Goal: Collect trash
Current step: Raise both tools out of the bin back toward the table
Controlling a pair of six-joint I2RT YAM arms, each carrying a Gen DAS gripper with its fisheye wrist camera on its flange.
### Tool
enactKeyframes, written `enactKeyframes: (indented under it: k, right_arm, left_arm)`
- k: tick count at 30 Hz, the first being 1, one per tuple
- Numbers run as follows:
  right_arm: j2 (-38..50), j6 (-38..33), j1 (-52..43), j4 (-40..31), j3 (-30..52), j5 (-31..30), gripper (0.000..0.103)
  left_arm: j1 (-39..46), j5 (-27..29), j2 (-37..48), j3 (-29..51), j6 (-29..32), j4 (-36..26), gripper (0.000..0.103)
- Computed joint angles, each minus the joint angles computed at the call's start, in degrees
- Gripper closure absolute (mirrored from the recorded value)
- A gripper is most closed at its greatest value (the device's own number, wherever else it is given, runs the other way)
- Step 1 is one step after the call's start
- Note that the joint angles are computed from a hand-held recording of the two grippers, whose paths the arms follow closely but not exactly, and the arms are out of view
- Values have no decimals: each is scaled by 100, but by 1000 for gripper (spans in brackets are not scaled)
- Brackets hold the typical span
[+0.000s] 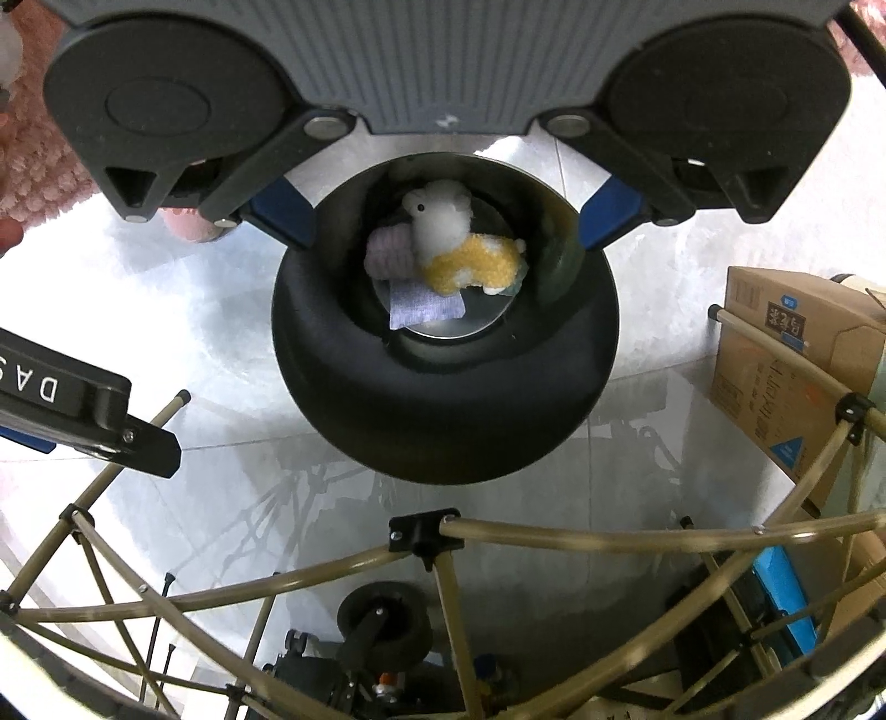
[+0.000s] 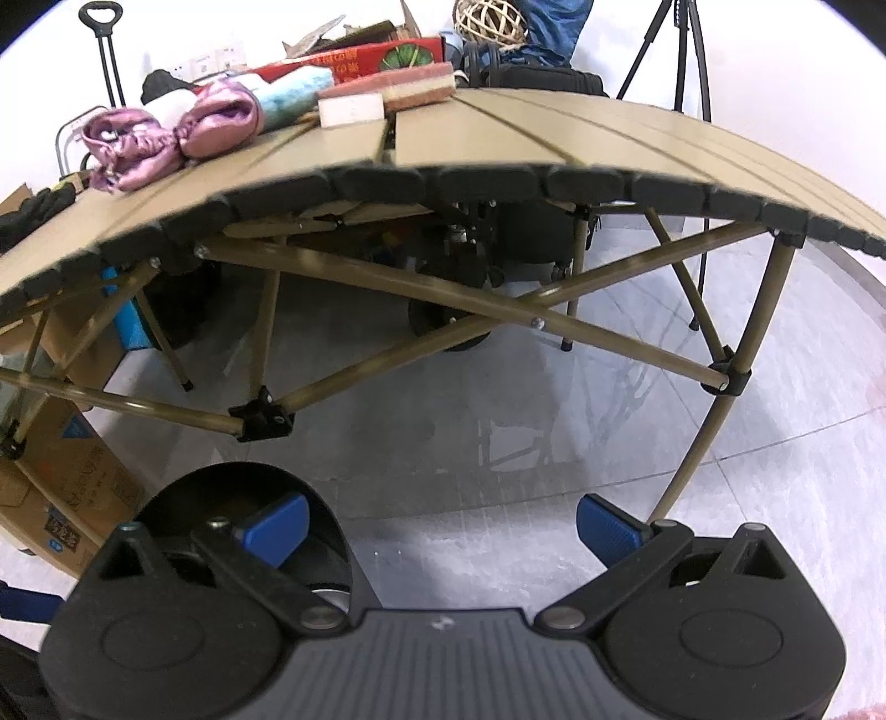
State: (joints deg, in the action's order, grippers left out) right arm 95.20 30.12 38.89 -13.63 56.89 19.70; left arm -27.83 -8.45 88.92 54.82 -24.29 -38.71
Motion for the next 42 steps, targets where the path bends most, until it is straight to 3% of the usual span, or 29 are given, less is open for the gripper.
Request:
enactKeyframes:
  k: [25, 36, 42]
  right_arm:
    - [-1511, -203, 1027, -881, -36, 501, 0]
    - [-1885, -606, 1424, -852, 258, 1062, 0]
    - [-1886, -910, 1369, -627, 485, 1193, 0]
  left_arm:
    - [-603, -669, -1938, -314, -441, -1091, 0]
    - [-879, -1540, -2585, 77, -455, -1351, 0]
    - [-744, -1664, -2567, 377, -331, -1219, 0]
